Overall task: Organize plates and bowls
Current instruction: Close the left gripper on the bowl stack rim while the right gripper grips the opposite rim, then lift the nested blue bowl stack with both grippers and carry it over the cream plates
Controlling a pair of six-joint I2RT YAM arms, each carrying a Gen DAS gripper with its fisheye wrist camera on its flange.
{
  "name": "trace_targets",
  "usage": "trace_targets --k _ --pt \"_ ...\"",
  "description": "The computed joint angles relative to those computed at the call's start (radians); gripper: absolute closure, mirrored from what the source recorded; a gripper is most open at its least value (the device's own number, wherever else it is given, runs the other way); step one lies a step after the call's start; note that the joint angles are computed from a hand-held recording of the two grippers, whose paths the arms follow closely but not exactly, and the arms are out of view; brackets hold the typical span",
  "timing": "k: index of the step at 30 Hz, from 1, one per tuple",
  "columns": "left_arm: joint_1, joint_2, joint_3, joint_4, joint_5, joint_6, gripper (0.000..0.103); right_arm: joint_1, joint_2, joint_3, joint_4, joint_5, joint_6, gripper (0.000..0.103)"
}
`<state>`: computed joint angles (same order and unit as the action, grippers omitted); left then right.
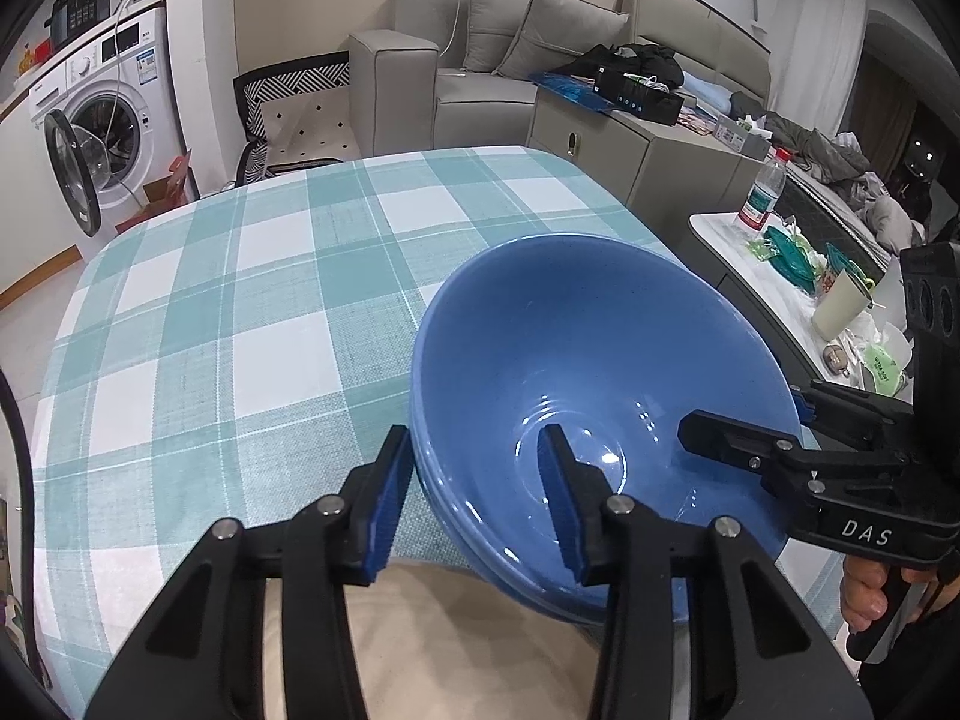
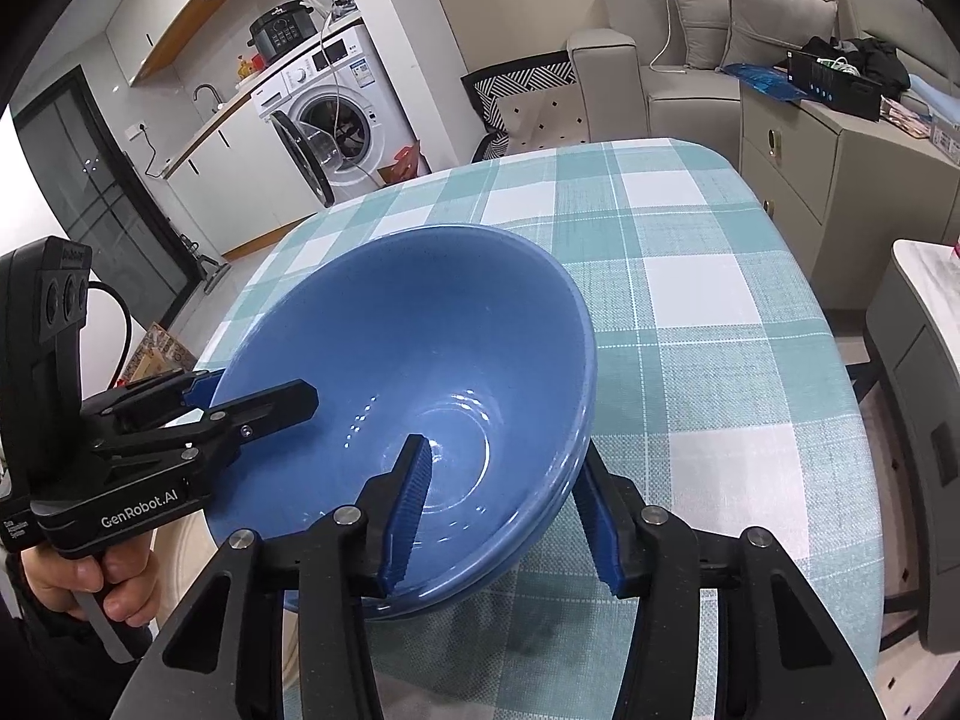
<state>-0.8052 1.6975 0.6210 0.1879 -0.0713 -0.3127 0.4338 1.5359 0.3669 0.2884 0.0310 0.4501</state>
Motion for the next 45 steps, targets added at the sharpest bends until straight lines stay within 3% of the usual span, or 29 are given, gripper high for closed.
trace_targets --k 23,45 --pt "-0.039 -0.042 0.027 -0.067 -0.028 -0.019 0.061 -0.003 -0.105 0.013 -0.146 0.010 0.040 0.054" --pt "-0.057 -0.234 0.001 -0.210 -0.093 -0.037 0.061 0.103 -0.259 0.128 -0.422 0.089 0.069 0.054"
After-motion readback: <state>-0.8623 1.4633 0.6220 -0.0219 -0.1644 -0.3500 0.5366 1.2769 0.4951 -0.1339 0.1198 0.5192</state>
